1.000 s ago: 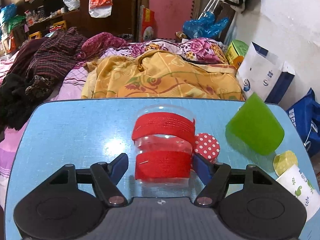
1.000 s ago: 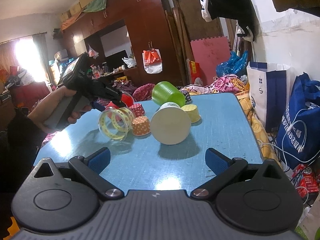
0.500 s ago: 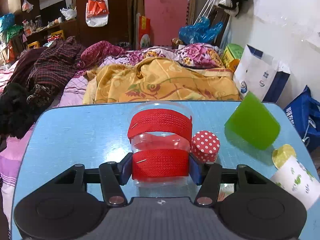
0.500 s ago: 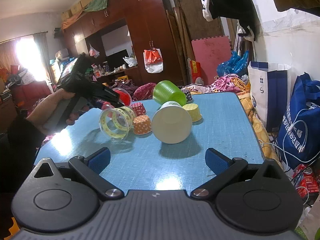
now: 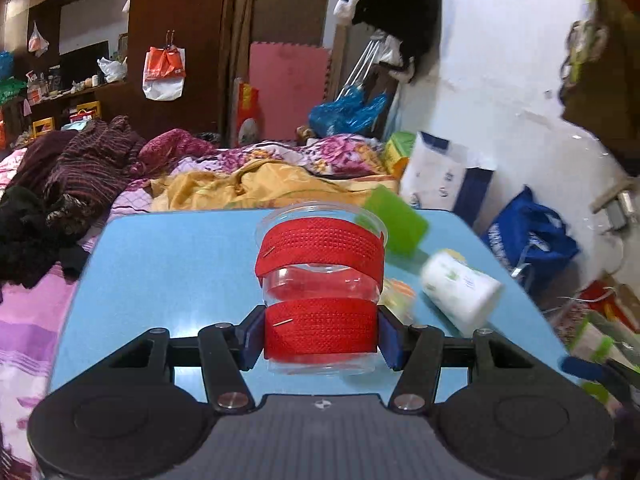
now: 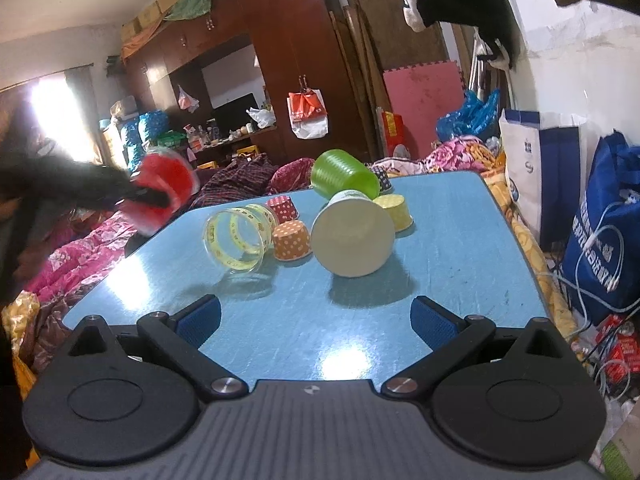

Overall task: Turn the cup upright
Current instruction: 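Lift the red-banded cup with the left tool and carry it toward the right tool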

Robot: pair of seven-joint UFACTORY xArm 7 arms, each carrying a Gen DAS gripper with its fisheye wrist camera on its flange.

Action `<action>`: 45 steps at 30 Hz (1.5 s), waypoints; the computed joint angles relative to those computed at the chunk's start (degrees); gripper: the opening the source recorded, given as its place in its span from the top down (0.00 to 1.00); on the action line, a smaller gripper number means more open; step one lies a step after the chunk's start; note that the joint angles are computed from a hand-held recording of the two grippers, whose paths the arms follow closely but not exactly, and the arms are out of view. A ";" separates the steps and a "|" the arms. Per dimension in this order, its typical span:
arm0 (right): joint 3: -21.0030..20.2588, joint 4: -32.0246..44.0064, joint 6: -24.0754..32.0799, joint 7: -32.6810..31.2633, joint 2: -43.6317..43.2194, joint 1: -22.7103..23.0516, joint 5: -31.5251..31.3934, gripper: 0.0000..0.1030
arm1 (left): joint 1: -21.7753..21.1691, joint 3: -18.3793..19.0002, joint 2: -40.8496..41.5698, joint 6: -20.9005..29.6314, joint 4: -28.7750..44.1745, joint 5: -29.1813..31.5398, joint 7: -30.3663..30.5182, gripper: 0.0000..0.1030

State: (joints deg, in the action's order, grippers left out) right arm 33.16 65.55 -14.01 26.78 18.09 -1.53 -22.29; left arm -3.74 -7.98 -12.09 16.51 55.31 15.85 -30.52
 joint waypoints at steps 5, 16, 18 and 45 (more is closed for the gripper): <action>-5.23 0.07 0.62 -0.06 -0.97 5.34 3.83 0.01 | -1.97 -0.51 -2.89 -3.73 -5.70 -3.22 -0.10 0.42; -10.36 0.14 1.81 -3.56 -1.81 11.17 9.41 0.01 | -4.08 -2.81 -0.23 -5.39 -7.25 -5.92 -2.96 0.42; -10.23 0.41 2.26 -4.25 -1.57 11.29 10.21 0.01 | -4.79 -2.67 0.19 -5.43 -7.68 -6.10 -3.11 0.42; 17.27 9.13 14.19 -19.06 8.67 -7.78 28.21 0.01 | -9.28 0.45 2.70 -4.58 -6.88 -11.24 2.35 0.25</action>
